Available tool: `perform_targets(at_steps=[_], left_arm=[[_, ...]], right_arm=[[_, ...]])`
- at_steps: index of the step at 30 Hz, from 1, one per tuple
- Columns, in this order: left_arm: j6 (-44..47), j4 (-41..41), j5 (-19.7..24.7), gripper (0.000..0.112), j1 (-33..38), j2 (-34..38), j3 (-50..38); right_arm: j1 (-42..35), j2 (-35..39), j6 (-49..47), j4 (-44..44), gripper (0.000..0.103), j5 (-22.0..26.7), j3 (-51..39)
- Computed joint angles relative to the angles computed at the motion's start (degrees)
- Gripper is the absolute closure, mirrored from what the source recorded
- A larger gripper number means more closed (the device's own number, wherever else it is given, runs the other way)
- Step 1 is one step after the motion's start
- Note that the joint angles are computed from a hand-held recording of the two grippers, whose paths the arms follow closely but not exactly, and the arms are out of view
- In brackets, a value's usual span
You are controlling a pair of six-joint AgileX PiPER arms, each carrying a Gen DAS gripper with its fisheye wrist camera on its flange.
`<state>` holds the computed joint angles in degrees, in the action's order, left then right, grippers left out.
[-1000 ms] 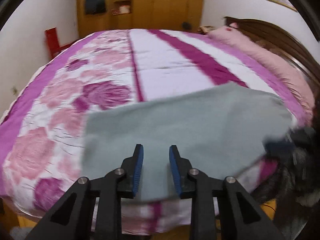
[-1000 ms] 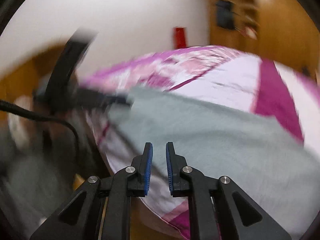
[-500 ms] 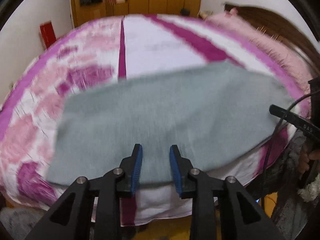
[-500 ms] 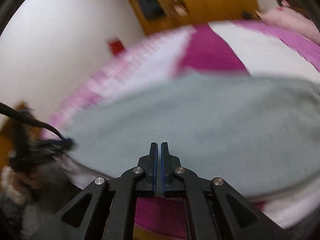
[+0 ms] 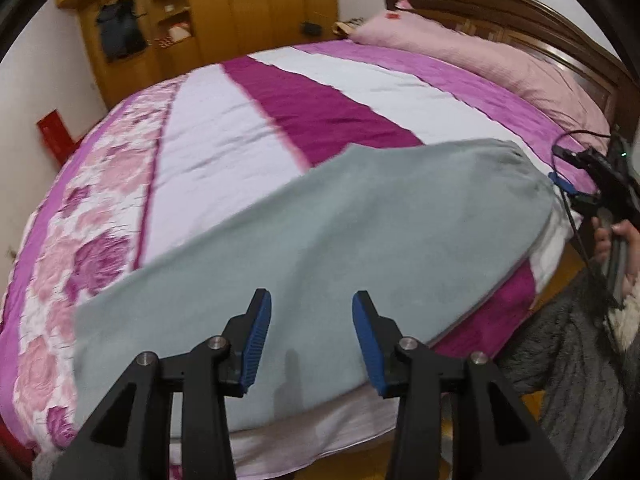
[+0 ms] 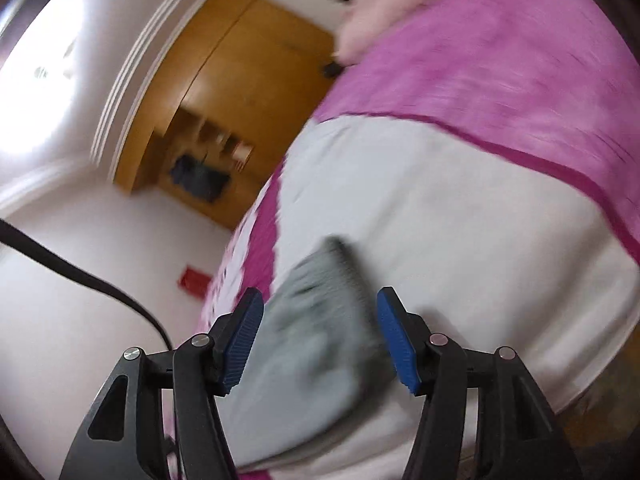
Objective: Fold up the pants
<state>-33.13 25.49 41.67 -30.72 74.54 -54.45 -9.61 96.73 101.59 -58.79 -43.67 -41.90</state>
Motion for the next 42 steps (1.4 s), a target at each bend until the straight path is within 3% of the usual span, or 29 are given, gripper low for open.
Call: perform_targets(at_steps=[2,6,11,17,23,26,27,29,30,32,38,40,42], left_arm=[[-1.6,0.6,-0.2,0.068,-2.0,2.2,-1.0],[-2.8,-0.1,-1.2,0.068,-3.9,6.4,-2.7],[-4.7,1.0,-1.5,0.068,-5.5,6.9,-1.3],[-3.6,-1.0,-3.0,0.068,-3.5,5.5,2.0],[-2.1,-3.5,-3.2,0.068,-1.0,4.3,1.7],[1.7,-9.7,-4.7,0.068,1.9,4.0,0.6],[2.9,-11.7,-5.2,0.068,2.6,4.1,0.1],[5.1,-15.1,-6.5,0.076,3.8,4.5,-1.1],[5.3,-15.8,-6.8,0.087,4.0,5.2,-2.2],[3.3,-14.6,-5.8,0.091,3.7,7.4,-4.9],[-4.2,-9.9,-5.2,0.094,1.5,16.0,-12.8],[-8.6,-5.9,-3.5,0.096,0.4,20.1,-15.4],[-9.0,-7.2,-2.4,0.097,1.1,24.8,-17.2]], right_arm=[[-0.7,2.9,1.3,-0.3,0.044,-3.3,-0.6],[2.1,1.2,1.5,-2.0,0.044,-0.1,-0.3],[5.6,1.0,0.2,0.6,0.044,-2.5,2.4],[7.9,5.9,-0.5,3.8,0.036,-3.7,-3.9],[10.4,6.1,2.1,3.6,0.035,3.4,-7.9],[11.3,5.9,4.2,1.7,0.043,6.5,-9.1],[11.3,5.6,3.5,2.2,0.050,6.4,-8.1],[10.8,6.1,6.0,0.3,0.084,7.9,-7.9],[9.4,6.9,6.1,0.1,0.089,5.9,-6.8],[8.6,7.2,4.2,2.5,0.089,3.2,-5.7],[12.1,4.4,3.8,1.3,0.089,13.0,-7.2],[11.4,4.4,5.4,-0.8,0.089,12.1,-7.2],[9.8,5.2,6.5,-1.8,0.089,9.0,-7.1]])
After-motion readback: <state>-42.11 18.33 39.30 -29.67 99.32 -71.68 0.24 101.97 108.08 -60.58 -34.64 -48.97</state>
